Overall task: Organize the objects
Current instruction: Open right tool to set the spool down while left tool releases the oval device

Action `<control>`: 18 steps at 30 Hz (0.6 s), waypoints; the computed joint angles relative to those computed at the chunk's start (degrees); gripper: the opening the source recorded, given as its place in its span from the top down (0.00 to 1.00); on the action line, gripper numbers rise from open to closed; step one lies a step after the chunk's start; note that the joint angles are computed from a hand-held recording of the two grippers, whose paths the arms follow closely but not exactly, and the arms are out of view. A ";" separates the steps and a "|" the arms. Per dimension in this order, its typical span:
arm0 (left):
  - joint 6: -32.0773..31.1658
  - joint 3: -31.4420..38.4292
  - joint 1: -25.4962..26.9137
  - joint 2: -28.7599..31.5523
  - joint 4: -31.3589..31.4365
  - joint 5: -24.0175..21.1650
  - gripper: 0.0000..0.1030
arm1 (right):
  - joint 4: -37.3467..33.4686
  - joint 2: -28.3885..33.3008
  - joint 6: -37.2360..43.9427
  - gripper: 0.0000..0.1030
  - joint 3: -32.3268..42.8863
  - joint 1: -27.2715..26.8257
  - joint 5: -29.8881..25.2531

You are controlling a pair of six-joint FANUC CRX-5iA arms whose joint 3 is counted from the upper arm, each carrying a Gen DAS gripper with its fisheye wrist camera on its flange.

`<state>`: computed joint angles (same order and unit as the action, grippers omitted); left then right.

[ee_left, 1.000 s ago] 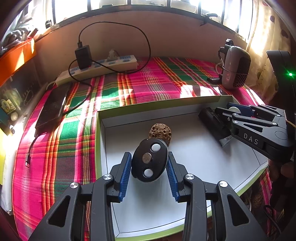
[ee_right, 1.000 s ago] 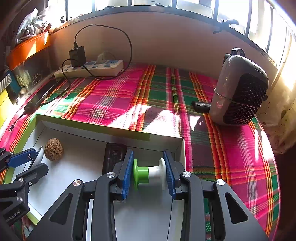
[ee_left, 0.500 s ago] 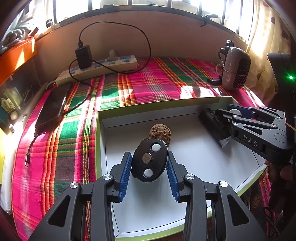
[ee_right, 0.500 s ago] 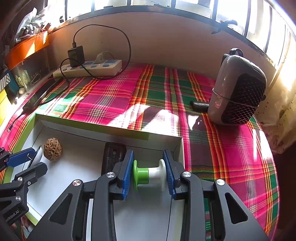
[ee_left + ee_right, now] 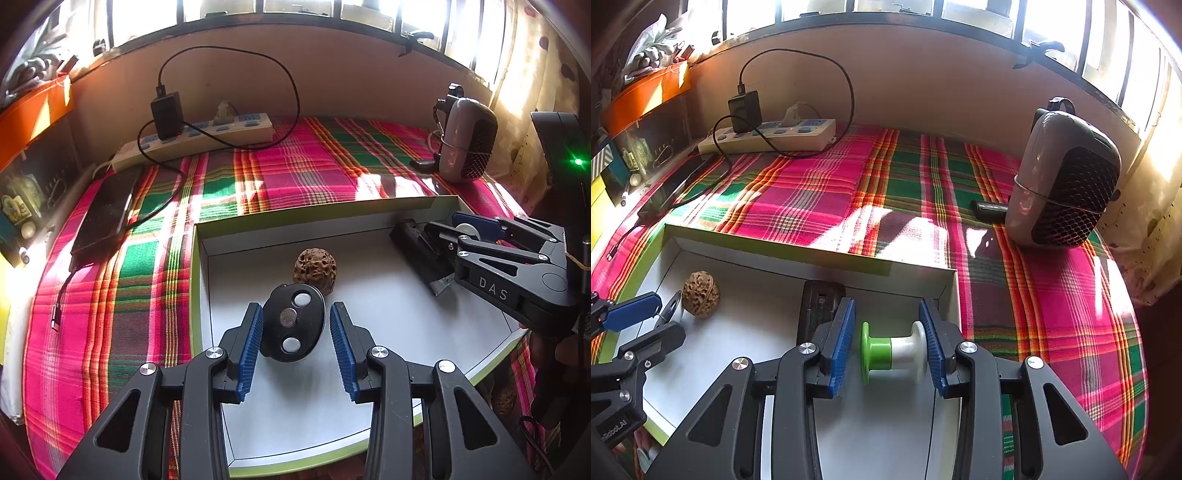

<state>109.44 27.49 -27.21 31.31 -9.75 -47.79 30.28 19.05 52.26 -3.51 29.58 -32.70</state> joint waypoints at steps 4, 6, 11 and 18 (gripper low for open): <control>0.39 -0.25 -0.11 -0.45 -0.36 0.24 0.65 | 1.46 -0.50 -1.49 0.63 -0.87 0.01 0.57; 0.33 -0.57 -0.20 -0.80 -0.55 0.47 0.65 | 2.77 -0.92 -2.83 0.63 -1.56 0.06 0.81; 1.20 -1.66 -0.55 -2.02 -1.26 0.95 0.65 | 3.54 -2.36 -4.15 0.51 -2.98 0.11 1.54; 2.63 -3.45 -1.12 -4.02 -2.65 1.50 0.65 | 4.42 -4.58 -6.14 0.51 -5.31 0.58 2.49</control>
